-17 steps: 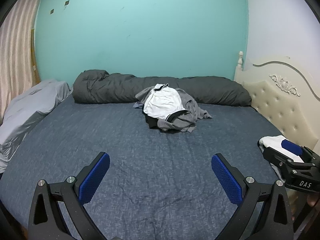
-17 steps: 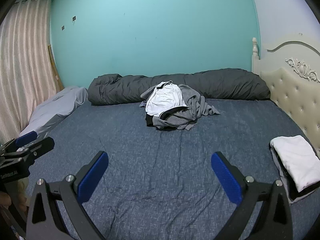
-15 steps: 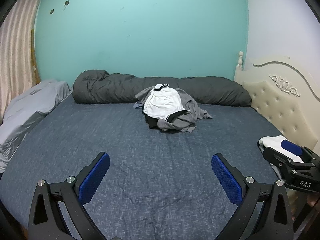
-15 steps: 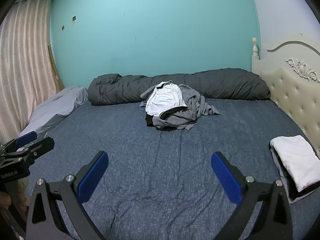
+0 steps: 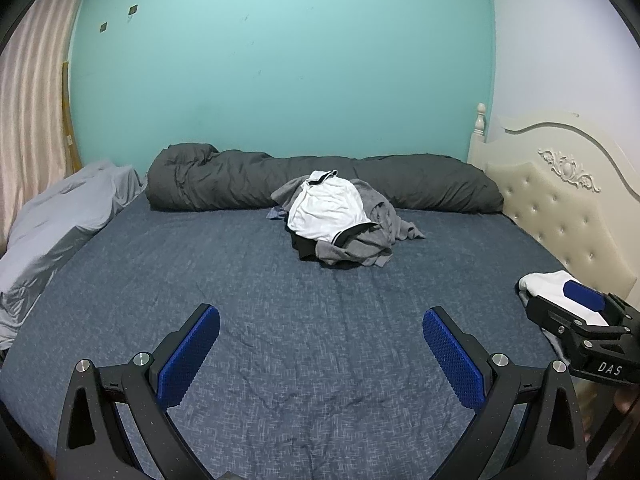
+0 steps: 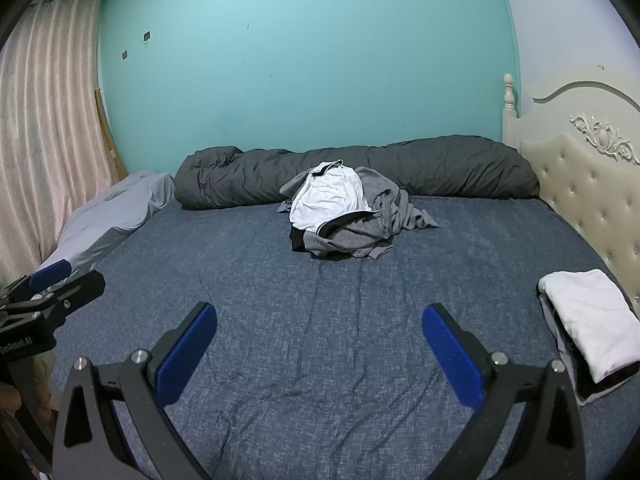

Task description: Fold clothes

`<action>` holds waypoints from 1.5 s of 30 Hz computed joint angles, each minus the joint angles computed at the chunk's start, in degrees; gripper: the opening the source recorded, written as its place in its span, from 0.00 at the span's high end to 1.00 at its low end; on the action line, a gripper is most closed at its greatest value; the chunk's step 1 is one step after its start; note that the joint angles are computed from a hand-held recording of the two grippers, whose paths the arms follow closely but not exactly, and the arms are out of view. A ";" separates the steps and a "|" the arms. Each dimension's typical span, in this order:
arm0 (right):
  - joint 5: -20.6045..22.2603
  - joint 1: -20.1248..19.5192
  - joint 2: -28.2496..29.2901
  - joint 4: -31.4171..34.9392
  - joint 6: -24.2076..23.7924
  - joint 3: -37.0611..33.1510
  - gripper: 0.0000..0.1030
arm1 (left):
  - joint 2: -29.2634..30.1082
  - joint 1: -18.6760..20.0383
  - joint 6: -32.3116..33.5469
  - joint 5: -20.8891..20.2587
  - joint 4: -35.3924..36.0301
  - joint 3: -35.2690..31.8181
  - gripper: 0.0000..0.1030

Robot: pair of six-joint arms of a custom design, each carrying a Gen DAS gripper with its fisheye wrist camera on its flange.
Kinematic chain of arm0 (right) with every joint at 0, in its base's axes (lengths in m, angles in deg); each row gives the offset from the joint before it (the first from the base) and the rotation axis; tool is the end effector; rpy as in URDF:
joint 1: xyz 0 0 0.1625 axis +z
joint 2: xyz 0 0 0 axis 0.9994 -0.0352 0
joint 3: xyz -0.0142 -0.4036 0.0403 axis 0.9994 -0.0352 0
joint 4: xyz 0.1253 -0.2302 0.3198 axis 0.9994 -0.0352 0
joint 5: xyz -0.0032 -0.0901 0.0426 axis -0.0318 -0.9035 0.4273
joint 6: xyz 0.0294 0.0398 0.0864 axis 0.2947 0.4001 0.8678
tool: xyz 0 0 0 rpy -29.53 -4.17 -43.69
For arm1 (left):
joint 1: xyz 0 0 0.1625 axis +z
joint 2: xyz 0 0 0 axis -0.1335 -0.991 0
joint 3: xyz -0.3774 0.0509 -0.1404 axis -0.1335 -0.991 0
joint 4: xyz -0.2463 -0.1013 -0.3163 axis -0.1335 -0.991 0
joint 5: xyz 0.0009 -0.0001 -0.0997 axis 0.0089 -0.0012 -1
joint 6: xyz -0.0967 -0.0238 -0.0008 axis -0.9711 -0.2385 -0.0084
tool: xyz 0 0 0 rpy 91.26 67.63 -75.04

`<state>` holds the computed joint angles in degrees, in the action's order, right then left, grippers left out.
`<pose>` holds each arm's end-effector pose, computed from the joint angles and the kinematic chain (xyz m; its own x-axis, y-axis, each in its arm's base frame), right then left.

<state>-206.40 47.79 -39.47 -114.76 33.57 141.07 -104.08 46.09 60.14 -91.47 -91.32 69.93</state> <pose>0.5315 -0.4255 0.1697 -0.7570 -0.2841 0.5883 -0.6370 0.5213 -0.5679 -0.2644 -0.4968 0.4590 -0.7355 -0.0904 -0.6714 0.5488 0.5016 -0.6687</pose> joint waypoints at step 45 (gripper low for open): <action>0.36 -0.11 -0.81 1.97 0.95 0.18 0.00 | -0.31 -0.82 -2.37 -0.53 2.96 -0.55 0.00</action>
